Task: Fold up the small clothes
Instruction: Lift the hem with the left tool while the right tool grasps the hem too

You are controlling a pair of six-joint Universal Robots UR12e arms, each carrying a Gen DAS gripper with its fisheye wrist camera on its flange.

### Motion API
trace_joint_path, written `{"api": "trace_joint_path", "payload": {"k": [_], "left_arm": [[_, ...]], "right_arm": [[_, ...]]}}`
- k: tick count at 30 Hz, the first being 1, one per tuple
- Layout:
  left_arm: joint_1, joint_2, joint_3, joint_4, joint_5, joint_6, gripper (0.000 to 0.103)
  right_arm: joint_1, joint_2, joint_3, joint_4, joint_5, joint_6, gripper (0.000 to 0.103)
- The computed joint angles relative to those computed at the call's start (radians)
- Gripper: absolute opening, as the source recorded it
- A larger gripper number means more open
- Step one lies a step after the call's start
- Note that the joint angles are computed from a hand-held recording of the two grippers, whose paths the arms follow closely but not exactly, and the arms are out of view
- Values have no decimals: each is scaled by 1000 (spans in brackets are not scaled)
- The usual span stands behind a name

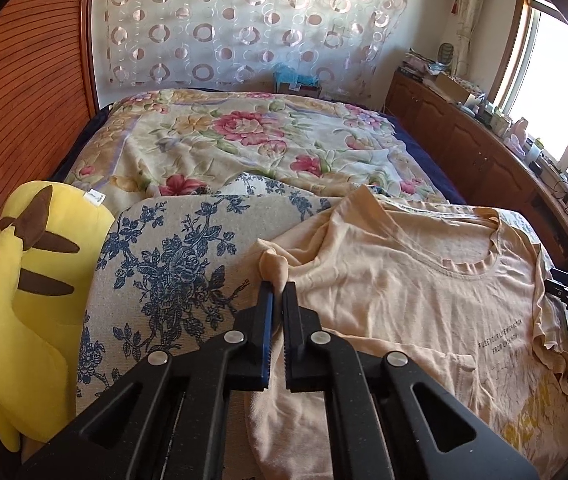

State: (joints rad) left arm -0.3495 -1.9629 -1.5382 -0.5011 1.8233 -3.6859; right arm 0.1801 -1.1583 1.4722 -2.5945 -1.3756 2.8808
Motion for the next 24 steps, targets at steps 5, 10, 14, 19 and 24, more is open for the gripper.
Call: {"api": "trace_joint_path", "payload": {"k": [5, 10, 14, 19, 24], "left_arm": [[2, -5, 6, -9, 5, 1, 6], [-3, -4, 4, 18, -2, 13, 4], [-19, 3, 1, 52, 17, 26, 3], [-46, 30, -20, 123, 55, 42, 3], [-77, 66, -46, 166, 98, 56, 3]], "right_arm": [[-1, 30, -49, 31, -8, 11, 76], [3, 51, -79, 35, 1, 10, 54], [-11, 58, -92, 67, 109, 5, 8], [-13, 34, -53, -2, 141, 4, 6], [-33, -44, 45, -141, 233, 20, 6]]}}
